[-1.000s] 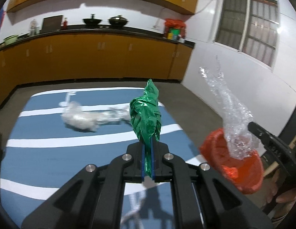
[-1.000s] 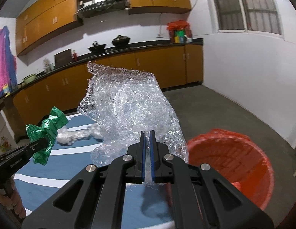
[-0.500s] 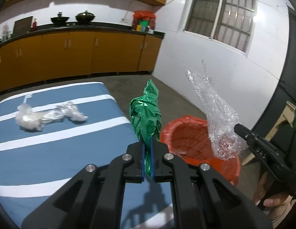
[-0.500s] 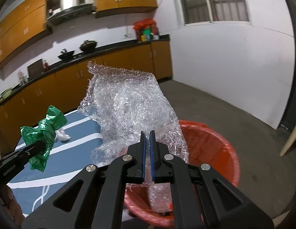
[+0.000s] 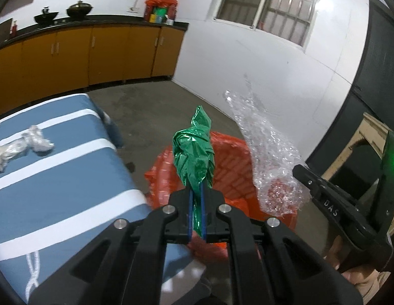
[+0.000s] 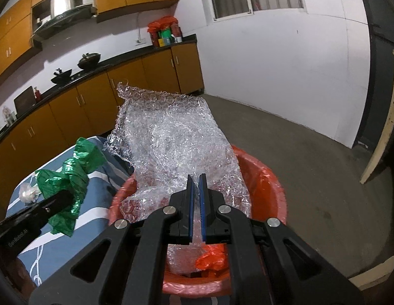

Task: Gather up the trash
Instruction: 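Lift the green bag and bubble wrap and carry both over the red basket, then open both tools to drop the green bag and bubble wrap into the basket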

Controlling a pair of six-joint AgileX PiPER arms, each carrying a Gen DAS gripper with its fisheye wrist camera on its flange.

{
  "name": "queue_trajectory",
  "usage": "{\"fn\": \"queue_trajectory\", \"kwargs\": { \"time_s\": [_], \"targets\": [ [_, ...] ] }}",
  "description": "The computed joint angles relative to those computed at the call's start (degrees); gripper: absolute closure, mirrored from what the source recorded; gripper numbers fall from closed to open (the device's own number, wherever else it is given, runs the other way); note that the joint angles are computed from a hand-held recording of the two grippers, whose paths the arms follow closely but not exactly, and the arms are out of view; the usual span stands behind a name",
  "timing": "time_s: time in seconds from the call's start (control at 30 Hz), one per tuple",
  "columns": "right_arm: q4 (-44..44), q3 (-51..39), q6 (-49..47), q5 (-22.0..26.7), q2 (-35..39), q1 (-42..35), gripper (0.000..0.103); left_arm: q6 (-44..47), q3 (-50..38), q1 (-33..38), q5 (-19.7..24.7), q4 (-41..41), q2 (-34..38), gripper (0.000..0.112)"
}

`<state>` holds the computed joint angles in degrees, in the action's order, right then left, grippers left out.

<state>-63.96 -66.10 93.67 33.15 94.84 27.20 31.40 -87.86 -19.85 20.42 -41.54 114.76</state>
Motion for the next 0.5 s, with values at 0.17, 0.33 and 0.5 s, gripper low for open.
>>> {"fn": "queue_trajectory", "kwargs": {
  "time_s": [0.17,0.33,0.5],
  "targets": [
    [0.5,1.2,0.6,-1.5,-0.1,-2.0,0.098,-2.7,-4.9,-1.6,2.2,3.2,3.9,0.106],
    [0.9,1.7,0.7,-2.8,0.1,-2.9,0.098,-7.2,-10.0,-3.1,4.4,7.3,7.7,0.103],
    [1.1,3.1,1.0,-5.6,-0.3,-4.5,0.093,-9.0,-11.9,-3.8,4.8,9.2,9.7,0.088]
  ]
}}
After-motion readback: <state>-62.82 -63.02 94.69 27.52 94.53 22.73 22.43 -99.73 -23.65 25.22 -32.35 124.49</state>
